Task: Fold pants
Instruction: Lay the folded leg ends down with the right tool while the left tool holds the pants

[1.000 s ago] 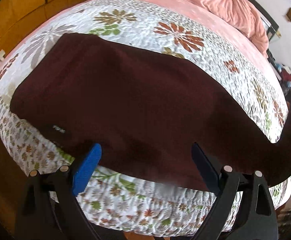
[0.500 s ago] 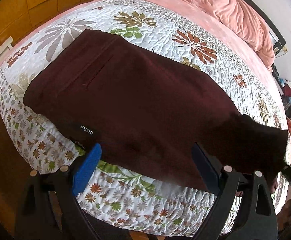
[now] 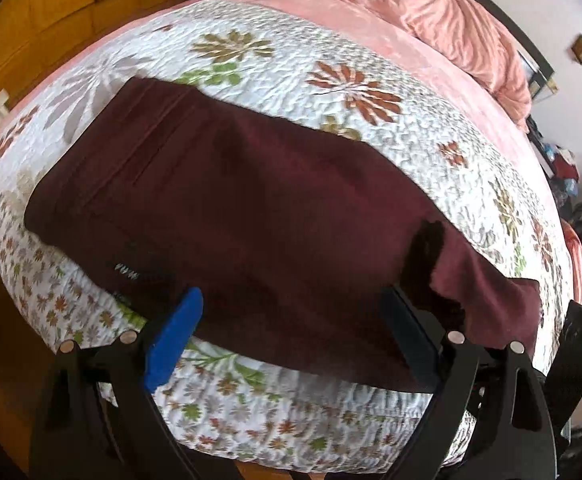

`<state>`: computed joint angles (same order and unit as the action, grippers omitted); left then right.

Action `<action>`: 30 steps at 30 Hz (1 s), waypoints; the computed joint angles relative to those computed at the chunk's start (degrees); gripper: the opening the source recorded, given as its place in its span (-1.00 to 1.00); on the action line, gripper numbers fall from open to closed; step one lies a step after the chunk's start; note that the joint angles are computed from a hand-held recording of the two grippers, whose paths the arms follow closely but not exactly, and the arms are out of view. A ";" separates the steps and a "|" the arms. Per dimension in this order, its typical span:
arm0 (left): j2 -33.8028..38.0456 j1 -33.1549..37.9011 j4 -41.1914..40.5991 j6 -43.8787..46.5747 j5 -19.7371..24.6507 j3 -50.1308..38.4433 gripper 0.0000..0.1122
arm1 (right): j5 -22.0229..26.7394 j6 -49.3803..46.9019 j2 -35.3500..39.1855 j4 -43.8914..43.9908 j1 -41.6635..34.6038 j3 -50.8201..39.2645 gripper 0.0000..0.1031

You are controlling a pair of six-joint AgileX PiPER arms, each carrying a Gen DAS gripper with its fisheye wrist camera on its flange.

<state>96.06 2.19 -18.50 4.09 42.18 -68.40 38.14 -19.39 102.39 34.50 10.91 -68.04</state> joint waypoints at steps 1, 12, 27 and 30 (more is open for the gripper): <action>0.08 -0.60 0.16 -0.25 0.17 -0.51 0.62 | 2.31 -4.40 -0.70 4.66 -1.46 0.55 0.08; 4.52 -14.80 11.37 -8.29 -0.78 -7.58 0.62 | 18.18 -13.82 -14.04 17.85 -30.12 8.76 0.48; 13.48 -21.28 17.92 -18.79 -3.18 -6.74 0.67 | 24.47 -19.79 4.38 19.92 -39.14 7.40 -0.19; 11.04 -20.90 15.17 -16.29 -4.25 -4.98 0.62 | 28.71 -23.21 0.43 23.30 -42.64 8.74 -0.39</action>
<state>107.10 -18.71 -3.33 -12.20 37.93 -73.38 66.85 -42.60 102.82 57.80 -31.73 -59.30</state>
